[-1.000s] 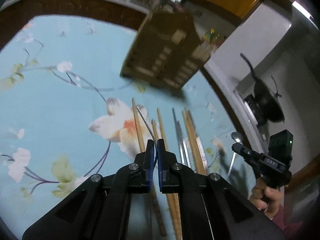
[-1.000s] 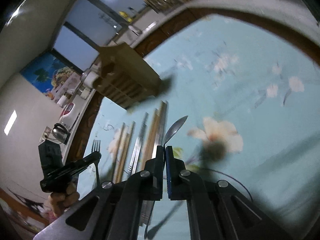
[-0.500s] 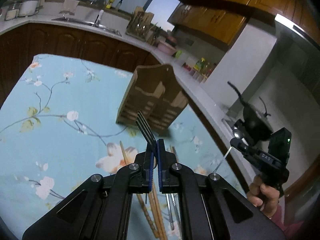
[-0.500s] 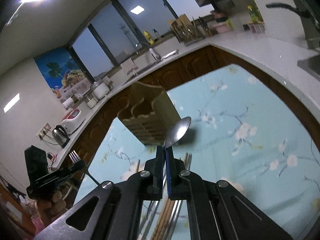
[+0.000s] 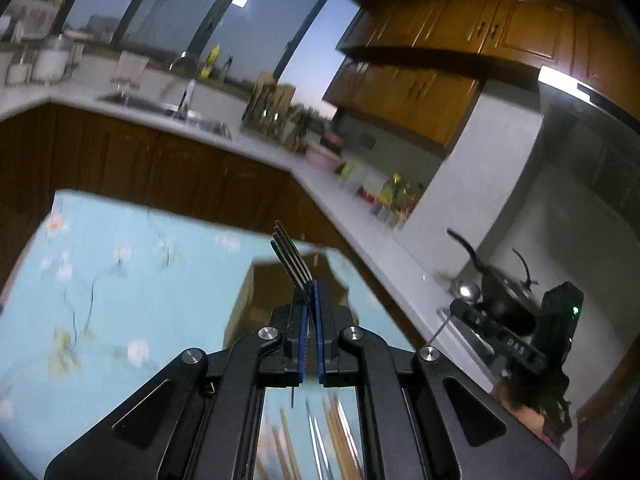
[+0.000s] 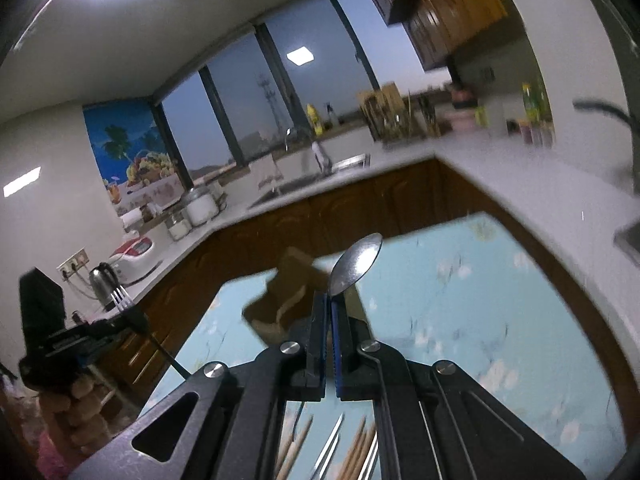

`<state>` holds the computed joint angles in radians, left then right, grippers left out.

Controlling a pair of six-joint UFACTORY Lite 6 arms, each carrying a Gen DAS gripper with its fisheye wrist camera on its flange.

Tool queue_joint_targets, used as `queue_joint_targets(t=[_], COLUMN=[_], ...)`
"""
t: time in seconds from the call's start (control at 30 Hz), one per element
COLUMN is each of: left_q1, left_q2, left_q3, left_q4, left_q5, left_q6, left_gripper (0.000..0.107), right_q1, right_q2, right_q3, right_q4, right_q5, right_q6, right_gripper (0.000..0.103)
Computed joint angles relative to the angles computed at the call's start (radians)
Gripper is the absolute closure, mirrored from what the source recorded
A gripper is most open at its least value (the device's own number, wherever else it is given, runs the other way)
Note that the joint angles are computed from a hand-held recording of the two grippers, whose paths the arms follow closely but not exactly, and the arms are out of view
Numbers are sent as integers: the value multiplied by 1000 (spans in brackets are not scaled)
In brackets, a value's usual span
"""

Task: Organize utensils
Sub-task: 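Lift the fork and spoon and carry both tools over the wooden holder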

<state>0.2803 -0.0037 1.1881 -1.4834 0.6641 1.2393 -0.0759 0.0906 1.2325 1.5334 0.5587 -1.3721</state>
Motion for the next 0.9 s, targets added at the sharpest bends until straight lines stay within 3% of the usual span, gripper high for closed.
queue_joint_targets(t=[0.27,0.43,0.73,0.9], left_q1=[-115,-152,-165,-183], left_q2=[322,502,600,589], left_q3=[389,513,451,395], left_q4=[-75,-49,-154,-232], left_q5=[-185,-237,-240,-256], left_q6=[34,13,140,237], left_gripper=[105,105,105,104], right_q1=[124,203,222,215], right_q2=[243,405,512,527], right_q3=[325,451,430,416], right_q4=[176,222,300,241], right_q5=[-179,-267,-268,-255], right_q6=[-135,-230,-351,-326], right_gripper=[101,101,101,101])
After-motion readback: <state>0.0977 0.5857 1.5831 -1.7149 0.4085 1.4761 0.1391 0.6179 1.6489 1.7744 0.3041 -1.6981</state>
